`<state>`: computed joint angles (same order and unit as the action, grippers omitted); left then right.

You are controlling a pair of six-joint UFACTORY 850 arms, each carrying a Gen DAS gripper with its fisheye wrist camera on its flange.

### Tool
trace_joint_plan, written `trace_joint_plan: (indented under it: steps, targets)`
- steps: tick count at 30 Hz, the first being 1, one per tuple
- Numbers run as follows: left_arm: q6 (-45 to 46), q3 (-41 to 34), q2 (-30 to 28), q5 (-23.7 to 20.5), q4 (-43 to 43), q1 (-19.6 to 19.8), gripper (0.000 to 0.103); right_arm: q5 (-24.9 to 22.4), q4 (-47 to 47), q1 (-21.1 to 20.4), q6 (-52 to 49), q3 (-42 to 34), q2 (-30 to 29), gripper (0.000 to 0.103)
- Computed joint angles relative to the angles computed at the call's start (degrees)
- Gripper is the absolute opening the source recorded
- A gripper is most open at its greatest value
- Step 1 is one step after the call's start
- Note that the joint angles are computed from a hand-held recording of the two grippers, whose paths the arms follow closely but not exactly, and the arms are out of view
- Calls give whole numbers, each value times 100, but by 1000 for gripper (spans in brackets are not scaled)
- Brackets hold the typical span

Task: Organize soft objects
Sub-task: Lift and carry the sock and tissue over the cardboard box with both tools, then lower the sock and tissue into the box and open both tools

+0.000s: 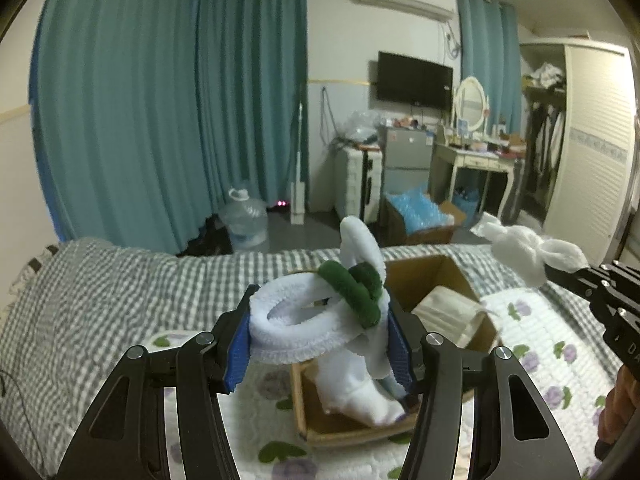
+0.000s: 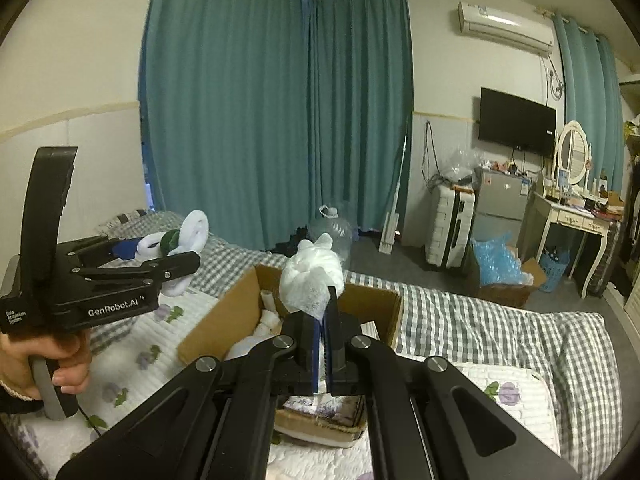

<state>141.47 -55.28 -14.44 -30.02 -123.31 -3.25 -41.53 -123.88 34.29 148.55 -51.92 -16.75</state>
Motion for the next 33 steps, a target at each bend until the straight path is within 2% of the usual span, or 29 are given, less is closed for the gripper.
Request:
trace_joint_plan:
  steps: [4,8,14,16,19,25,26,27,28,30,31,33]
  targets:
    - [90,-285,-371,209,-35,-188,56,331,-216,-243,103,-253,-339,1]
    - [33,-527,-675,489,78,-358,56,743,-28,-389,-401,-673,-821,1]
    - [-515,-878,-1086,1036,645,-574,57,1225,310,-535,-771,-1024,-1286,1]
    - [-723,-963,-1187,1212,906,-637,58,1363,525,-573,-1009,-1130,-1395,1]
    - [-1833,-1143,-1354,1411,2033,-692,60,1602,786,-650,-1241,-1285,-1535,1]
    - [-1223,-1036,-1287,1670,1378,-844,72,1713,649,-718,-1149,-1265,-1648,3]
    - [-1256,-1027,-1280,1674,1410,-854,72,1729,525,-729,-990,-1220,-1619,6]
    - [-1183,-997,-1256,1686,1322,-866,72,1710,359,-734,-794,-1159,-1576,17]
    - [-1092,-968,-1230,1700,1205,-874,73,1594,205,-715,-618,-1058,-1501,37]
    - [-1401,-971,-1195,1719,1415,-877,74,1333,-47,-666,-381,-901,-1372,62]
    - [-1789,-978,-1157,1732,1712,-864,75,1163,-174,-625,-264,-817,-1304,63]
    - [-1981,-898,-1007,1652,1700,-810,76,927,-84,-540,-379,-684,-1150,63]
